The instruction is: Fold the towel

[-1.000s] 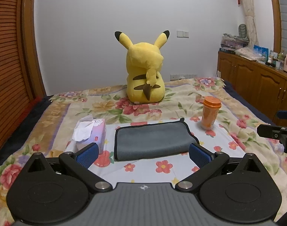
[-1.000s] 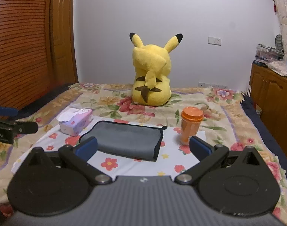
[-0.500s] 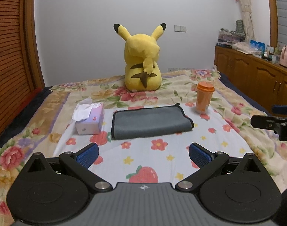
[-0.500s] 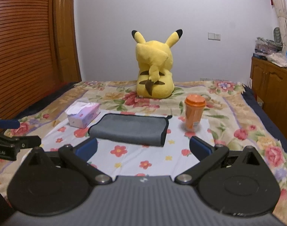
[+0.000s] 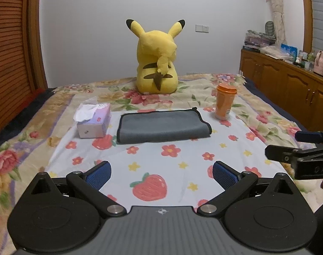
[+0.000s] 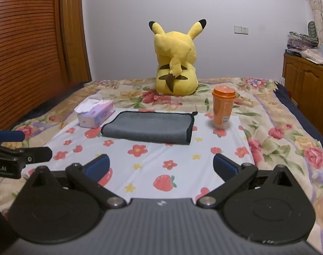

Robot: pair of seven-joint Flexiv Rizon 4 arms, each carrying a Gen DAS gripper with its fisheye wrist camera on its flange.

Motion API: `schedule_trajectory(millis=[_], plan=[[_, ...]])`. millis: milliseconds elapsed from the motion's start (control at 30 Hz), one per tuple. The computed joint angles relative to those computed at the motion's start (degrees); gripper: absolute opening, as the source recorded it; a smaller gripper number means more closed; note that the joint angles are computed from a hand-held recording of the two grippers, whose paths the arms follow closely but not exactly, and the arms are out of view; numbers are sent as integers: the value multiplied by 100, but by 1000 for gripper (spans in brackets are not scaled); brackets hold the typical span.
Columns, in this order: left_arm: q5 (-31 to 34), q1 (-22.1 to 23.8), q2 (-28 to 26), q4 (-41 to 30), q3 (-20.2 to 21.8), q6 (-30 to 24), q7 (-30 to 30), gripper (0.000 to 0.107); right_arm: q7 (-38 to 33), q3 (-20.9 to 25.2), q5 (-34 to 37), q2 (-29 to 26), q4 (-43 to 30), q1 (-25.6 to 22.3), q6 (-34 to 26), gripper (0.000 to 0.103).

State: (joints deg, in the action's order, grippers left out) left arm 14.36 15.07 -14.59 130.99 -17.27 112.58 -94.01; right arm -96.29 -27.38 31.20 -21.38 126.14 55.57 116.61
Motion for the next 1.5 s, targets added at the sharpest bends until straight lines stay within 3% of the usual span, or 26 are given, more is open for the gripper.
schedule_trajectory(millis=[133, 400, 800, 1067, 1500], plan=[[-251, -538, -149, 35, 492, 203, 155, 103, 12, -35, 65, -111, 19, 53, 26, 103], [-482, -905, -290, 71, 837, 435, 262, 103, 38, -221, 215, -348, -6, 214, 77, 103], [-474, -1041, -362, 143, 1030, 978, 197, 103, -112, -46, 516, -391, -67, 106, 405, 103], [-614, -1280, -439, 173, 1259, 1393, 271, 103, -484, 221, 873, -406, -219, -64, 597, 103], [-911, -1558, -569, 274, 1460, 2054, 564, 103, -1180, 1166, 1332, -356, -492, -809, 996, 103]])
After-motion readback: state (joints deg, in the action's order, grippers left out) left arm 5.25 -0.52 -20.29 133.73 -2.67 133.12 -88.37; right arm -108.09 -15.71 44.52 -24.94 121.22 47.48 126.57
